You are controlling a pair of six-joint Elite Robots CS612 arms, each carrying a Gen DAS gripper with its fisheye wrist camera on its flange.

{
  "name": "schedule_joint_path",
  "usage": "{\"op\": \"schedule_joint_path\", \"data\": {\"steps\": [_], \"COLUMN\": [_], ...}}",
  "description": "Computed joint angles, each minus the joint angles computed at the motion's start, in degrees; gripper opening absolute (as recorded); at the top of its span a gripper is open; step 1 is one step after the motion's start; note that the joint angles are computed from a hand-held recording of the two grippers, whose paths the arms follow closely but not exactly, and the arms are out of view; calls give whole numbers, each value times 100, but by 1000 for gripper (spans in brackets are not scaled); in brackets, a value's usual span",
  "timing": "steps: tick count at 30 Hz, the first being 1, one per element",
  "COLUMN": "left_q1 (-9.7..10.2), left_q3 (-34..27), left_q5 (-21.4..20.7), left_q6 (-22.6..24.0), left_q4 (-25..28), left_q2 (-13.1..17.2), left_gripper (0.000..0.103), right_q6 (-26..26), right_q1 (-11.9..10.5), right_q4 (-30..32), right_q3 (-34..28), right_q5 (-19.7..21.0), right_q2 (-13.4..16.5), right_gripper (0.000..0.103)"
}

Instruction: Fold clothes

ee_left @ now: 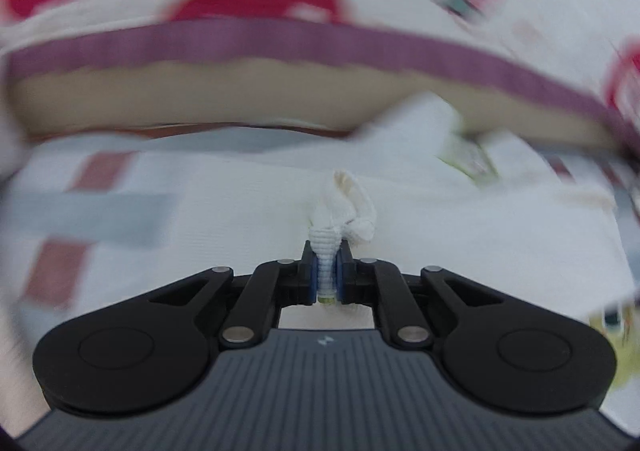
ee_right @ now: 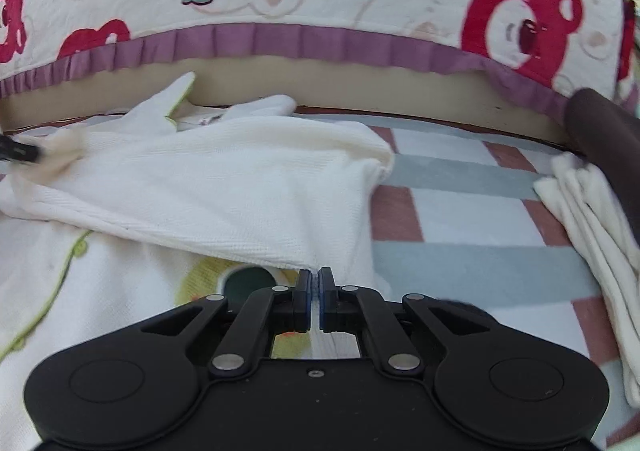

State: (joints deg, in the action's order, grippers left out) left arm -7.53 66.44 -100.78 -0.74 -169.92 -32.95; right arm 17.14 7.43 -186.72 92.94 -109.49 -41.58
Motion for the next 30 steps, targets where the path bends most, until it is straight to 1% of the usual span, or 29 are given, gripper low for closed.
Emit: {"op": "schedule_joint_path", "data": {"steps": [1,2,3,4,5,6,7,8,10,11,12,13,14,15,16,17,18,20,22,24,25,26,27,29,30], "left_q1": [52,111,167,232,271,294,292,257,138,110,102,115,133,149,146,118,80,-21,-153,-288,-336,-377,-409,-459,-488], "left_q3": [-12,-76,-173,-270,-321,-352,-340,-282,-163,-95,-65,-54,-39,-21,10,50,87,172,318,515,577,622,655,713,745], "left_q5": [14,-142,-402,-799,-1069,-1255,-1264,-1052,-343,-100,-9,-60,-175,-300,-357,-353,-317,-211,53,335,441,531,626,878,1056], "left_q6": [-281,-496,-660,-848,-1055,-1265,-1303,-1140,-704,-533,-458,-438,-433,-432,-440,-445,-435,-431,-323,-119,-76,-64,-109,-209,-196], "left_q4": [-10,81,223,282,273,249,244,253,337,464,588,669,699,712,694,669,669,721,803,735,747,787,843,945,1000], "left_q2": [12,53,109,180,224,253,240,188,91,25,-19,-49,-78,-107,-143,-189,-240,-351,-501,-605,-634,-655,-667,-677,-682], "left_gripper": [11,13,13,13,14,17,23,27,28,30,30,30,33,36,39,41,41,41,41,41,41,41,41,41,41], "right_q6": [74,178,269,327,344,342,341,338,415,591,849,1128,1442,1717,1902,1997,1980,1793,1544,1292,1156,973,758,360,240], "right_q1": [-6,-16,-23,-19,-10,-8,-6,-1,23,7,-33,-91,-169,-264,-369,-453,-508,-569,-595,-602,-602,-575,-521,-413,-364], "right_q4": [-81,-196,-259,-248,-244,-274,-258,-190,180,369,479,382,45,-340,-736,-1090,-1376,-1781,-2065,-2240,-2259,-2136,-1928,-1550,-1450], "right_q3": [45,97,126,126,125,132,144,162,209,286,408,577,798,1016,1206,1349,1439,1537,1556,1519,1489,1440,1377,1247,1199], "right_q5": [27,98,138,110,69,63,43,-1,-229,-252,-164,15,289,637,1031,1327,1493,1658,1768,1912,1994,1996,1900,1700,1613], "right_q2": [0,-2,2,12,20,24,16,-7,-93,-170,-266,-358,-440,-507,-545,-556,-547,-511,-453,-370,-338,-325,-318,-288,-251], "right_gripper": [3,3,3,3,3,3,3,3,3,4,4,11,15,17,28,34,35,38,39,42,43,45,47,53,53]}}
